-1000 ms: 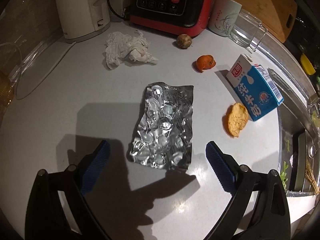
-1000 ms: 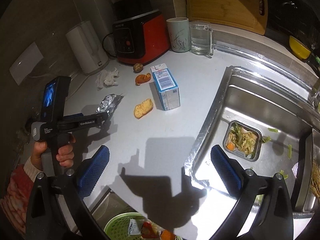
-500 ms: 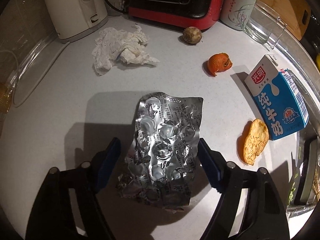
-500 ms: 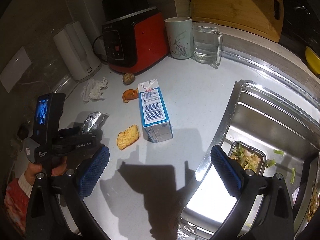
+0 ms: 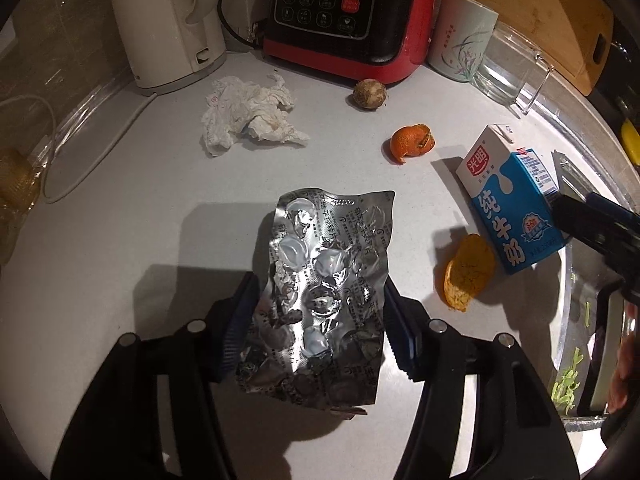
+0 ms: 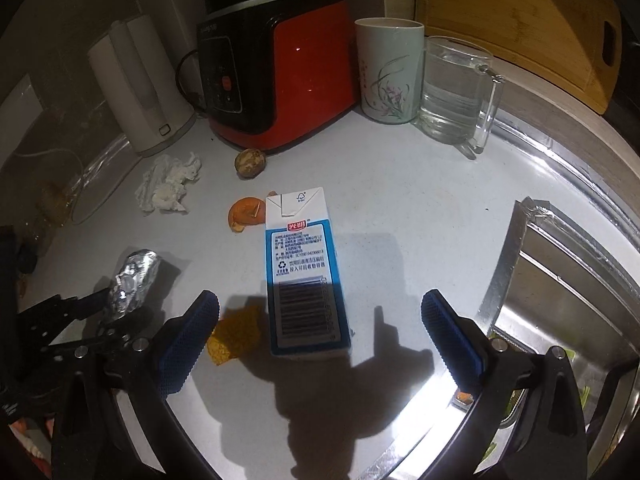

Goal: Collect trash
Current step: 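Grasp the blue-white milk carton with the right gripper while the left holds the foil pack, then carry foil pack and milk carton over the green basket and release both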

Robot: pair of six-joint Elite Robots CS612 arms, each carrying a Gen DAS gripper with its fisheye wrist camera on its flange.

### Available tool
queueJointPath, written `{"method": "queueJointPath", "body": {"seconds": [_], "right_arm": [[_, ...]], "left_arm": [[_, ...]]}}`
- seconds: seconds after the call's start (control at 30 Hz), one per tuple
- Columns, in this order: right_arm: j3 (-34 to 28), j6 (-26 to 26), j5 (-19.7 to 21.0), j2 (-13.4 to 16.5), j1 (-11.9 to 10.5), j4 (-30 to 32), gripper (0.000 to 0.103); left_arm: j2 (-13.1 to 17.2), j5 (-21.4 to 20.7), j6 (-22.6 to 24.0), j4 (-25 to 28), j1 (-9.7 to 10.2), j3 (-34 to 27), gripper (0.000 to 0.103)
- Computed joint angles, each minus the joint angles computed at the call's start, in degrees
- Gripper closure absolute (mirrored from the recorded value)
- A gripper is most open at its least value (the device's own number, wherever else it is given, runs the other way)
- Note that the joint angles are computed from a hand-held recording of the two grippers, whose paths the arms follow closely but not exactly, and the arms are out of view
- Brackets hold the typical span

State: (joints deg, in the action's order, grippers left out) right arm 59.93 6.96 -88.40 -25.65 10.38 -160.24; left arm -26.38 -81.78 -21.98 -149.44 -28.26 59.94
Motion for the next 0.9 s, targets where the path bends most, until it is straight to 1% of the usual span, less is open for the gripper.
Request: {"method": "queueJointPath", "body": {"seconds": [0.13,0.2,0.23,0.27,0.3,0.33,0.4,0.5,0.63,0.73,0.83,0.9], "right_arm": [[-4.5,-2.0,-0.7,2.6,0.2,4.4,0.004],[-5.6,-2.2,0.1,3.3,0.1,5.8,0.022],[-6.0,-2.1,0.9,3.5,-0.1,6.6,0.03],[-6.4,-1.9,1.7,3.7,-0.2,7.6,0.05],[-6.3,-1.8,3.1,3.7,-0.5,8.3,0.061],[-6.0,-1.7,3.9,3.6,-0.6,8.1,0.061],[-4.7,-2.2,4.0,2.9,-0.7,6.8,0.062],[-1.0,-2.7,5.3,0.7,-0.9,3.2,0.062],[6.4,-4.7,6.1,-3.7,-0.9,-3.0,0.062],[13.1,-5.3,7.3,-7.5,-0.8,-7.1,0.062],[20.4,-5.1,7.7,-11.4,-0.3,-11.3,0.062],[24.8,-4.8,7.6,-13.6,0.2,-13.6,0.062]], "left_arm": [[-2.8,0.9,-2.5,-2.3,-0.45,4.6,0.045],[-4.2,2.0,-3.6,-3.6,-0.78,6.8,0.045],[-4.8,2.6,-4.2,-4.0,-1.0,7.8,0.045],[-5.5,3.3,-4.8,-4.6,-1.23,8.8,0.045],[-6.0,3.8,-5.3,-5.0,-1.43,9.7,0.045],[-6.5,4.3,-6.0,-5.4,-1.6,10.5,0.045],[-7.6,5.2,-7.5,-6.1,-2.03,12.3,0.045],[-9.3,6.4,-9.4,-7.1,-2.74,14.9,0.045],[-11.8,8.0,-11.4,-8.4,-4.1,19.0,0.045],[-13.9,7.8,-12.5,-10.0,-5.06,22.5,0.045],[-15.6,7.0,-12.3,-11.2,-5.97,25.7,0.045],[-16.8,6.2,-11.3,-12.2,-6.58,28.0,0.045]]}}
